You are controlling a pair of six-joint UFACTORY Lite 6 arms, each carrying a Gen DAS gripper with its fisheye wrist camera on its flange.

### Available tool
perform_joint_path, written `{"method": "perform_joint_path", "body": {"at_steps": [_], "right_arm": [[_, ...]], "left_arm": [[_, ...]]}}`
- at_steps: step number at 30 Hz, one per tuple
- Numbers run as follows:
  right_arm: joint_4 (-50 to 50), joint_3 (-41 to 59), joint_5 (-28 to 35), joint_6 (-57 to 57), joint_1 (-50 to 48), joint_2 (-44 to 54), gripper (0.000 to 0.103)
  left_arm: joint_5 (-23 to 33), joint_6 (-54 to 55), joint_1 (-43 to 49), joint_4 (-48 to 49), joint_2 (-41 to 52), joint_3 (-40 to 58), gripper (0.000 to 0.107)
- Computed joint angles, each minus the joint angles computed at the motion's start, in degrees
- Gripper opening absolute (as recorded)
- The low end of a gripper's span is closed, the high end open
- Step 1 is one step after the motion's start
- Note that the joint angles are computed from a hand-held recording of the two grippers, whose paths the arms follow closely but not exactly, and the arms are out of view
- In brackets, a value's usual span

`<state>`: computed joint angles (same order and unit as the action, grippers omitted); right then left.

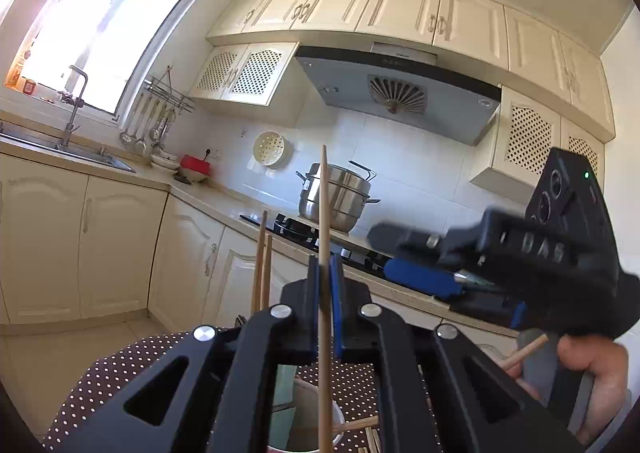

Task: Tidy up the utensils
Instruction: 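Carry both tools to the pink cup and drop the knife from the right gripper, then open the left gripper to drop the chopstick into the pink cup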

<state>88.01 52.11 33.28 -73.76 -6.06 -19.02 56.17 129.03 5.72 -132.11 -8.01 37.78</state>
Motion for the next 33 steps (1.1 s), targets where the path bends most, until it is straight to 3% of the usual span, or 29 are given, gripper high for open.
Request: {"method": "perform_joint_path", "body": {"at_steps": [5,10,14,15,16,17,25,33], "right_arm": [[-4.6,5.3,6.1,6.5,-0.5,2.8,0.050],[-8.5,8.2,4.7,9.4,2.6,4.8,0.010],[-9.2,6.6,0.0,8.1,5.1,1.7,0.007],[-9.7,6.1,-2.4,7.8,6.1,0.6,0.006],[-10.2,5.7,-4.7,7.6,7.0,-0.4,0.006],[-10.0,5.1,-6.2,7.0,7.5,-1.4,0.006],[-13.5,1.4,-20.2,5.2,14.6,-6.2,0.006],[-9.2,-1.8,-21.6,0.7,14.1,-6.1,0.006]], "left_arm": [[1.1,0.5,0.1,1.8,-1.9,-1.4,0.005],[1.4,0.7,0.0,3.8,-4.9,-3.1,0.005],[-0.5,-3.3,1.0,6.7,-5.4,-2.0,0.010],[-1.4,-4.4,1.1,6.8,-5.3,-1.4,0.015],[-2.1,-5.7,1.7,7.4,-5.1,-1.0,0.033],[-2.8,-6.3,2.1,7.5,-5.1,-1.0,0.041],[-12.8,-14.4,2.7,11.5,-3.2,3.2,0.041],[-17.3,-18.7,2.6,16.7,-2.5,4.5,0.041]]}}
